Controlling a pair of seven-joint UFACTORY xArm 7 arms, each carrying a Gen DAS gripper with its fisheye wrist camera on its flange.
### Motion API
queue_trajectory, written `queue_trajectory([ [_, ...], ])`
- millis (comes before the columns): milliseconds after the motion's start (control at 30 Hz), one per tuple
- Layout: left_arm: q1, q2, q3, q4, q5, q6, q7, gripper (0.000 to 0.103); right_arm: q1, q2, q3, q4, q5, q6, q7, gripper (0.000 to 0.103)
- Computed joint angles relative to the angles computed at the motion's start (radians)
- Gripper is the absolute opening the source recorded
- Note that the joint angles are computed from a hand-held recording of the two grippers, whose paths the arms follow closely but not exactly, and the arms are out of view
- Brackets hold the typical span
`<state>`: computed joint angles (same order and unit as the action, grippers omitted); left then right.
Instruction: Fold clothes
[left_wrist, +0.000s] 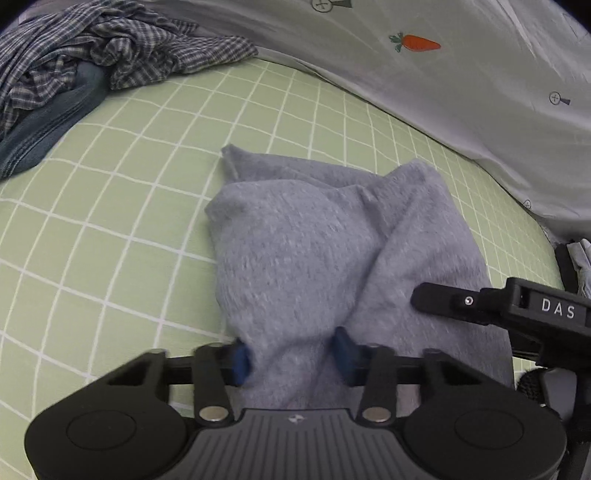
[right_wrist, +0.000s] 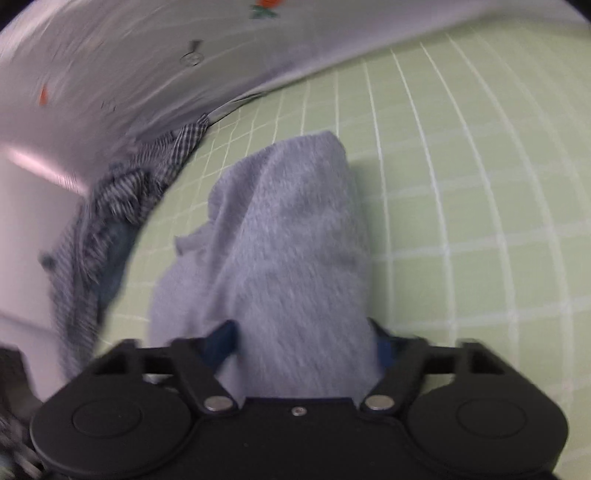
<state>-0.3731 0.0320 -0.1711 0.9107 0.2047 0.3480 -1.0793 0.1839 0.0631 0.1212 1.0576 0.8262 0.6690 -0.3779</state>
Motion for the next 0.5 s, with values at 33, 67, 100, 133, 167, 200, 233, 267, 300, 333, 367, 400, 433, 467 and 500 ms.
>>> queue_trajectory([
  [33, -0.001, 0.001, -0.003, -0.005, -0.024, -0.024, 0.004, 0.026, -0.001, -0.018, 0.001, -0.016, 0.013, -0.007, -0.020, 0.053],
  [67, -0.002, 0.001, -0.006, -0.008, -0.050, -0.047, 0.010, 0.023, 0.001, -0.036, 0.001, -0.031, 0.027, -0.014, -0.039, 0.042],
  [100, -0.004, 0.000, -0.010, -0.006, -0.073, -0.061, 0.023, 0.022, -0.001, -0.062, -0.004, -0.051, 0.043, -0.012, -0.060, 0.037],
  [133, -0.010, 0.002, -0.016, 0.001, -0.090, -0.075, 0.043, 0.021, -0.002, -0.092, -0.013, -0.072, 0.060, -0.005, -0.079, 0.029],
  [167, -0.016, 0.004, -0.022, 0.009, -0.107, -0.089, 0.064, 0.021, -0.002, -0.122, -0.023, -0.093, 0.075, 0.003, -0.098, 0.026],
  [200, -0.024, 0.007, -0.030, 0.022, -0.123, -0.102, 0.089, 0.020, -0.003, -0.159, -0.037, -0.120, 0.082, 0.007, -0.113, 0.026],
  [233, -0.036, 0.015, -0.040, 0.043, -0.132, -0.112, 0.110, 0.020, -0.006, -0.199, -0.053, -0.149, 0.083, 0.010, -0.125, 0.024],
  [267, -0.049, 0.026, -0.048, 0.068, -0.137, -0.119, 0.127, 0.020, -0.010, -0.243, -0.074, -0.182, 0.087, 0.014, -0.135, 0.024],
  [300, -0.069, 0.045, -0.055, 0.104, -0.119, -0.117, 0.129, 0.020, -0.015, -0.289, -0.096, -0.216, 0.090, 0.017, -0.143, 0.024],
  [333, -0.089, 0.065, -0.060, 0.143, -0.102, -0.114, 0.133, 0.020, -0.024, -0.339, -0.122, -0.251, 0.087, 0.021, -0.143, 0.024],
  [367, -0.112, 0.089, -0.063, 0.186, -0.083, -0.108, 0.137, 0.020, -0.037, -0.389, -0.150, -0.285, 0.080, 0.025, -0.139, 0.024],
  [400, -0.141, 0.121, -0.064, 0.242, -0.054, -0.091, 0.136, 0.020, -0.052, -0.437, -0.179, -0.316, 0.068, 0.030, -0.135, 0.024],
  [433, -0.171, 0.154, -0.063, 0.301, -0.028, -0.071, 0.137, 0.020, -0.070, -0.483, -0.213, -0.342, 0.052, 0.041, -0.138, 0.024],
  [467, -0.208, 0.191, -0.057, 0.363, 0.004, -0.049, 0.127, 0.020, -0.090, -0.526, -0.250, -0.364, 0.033, 0.054, -0.145, 0.024],
  [500, -0.245, 0.229, -0.050, 0.430, 0.032, -0.024, 0.123, 0.020, -0.112, -0.564, -0.286, -0.381, 0.012, 0.069, -0.152, 0.024],
])
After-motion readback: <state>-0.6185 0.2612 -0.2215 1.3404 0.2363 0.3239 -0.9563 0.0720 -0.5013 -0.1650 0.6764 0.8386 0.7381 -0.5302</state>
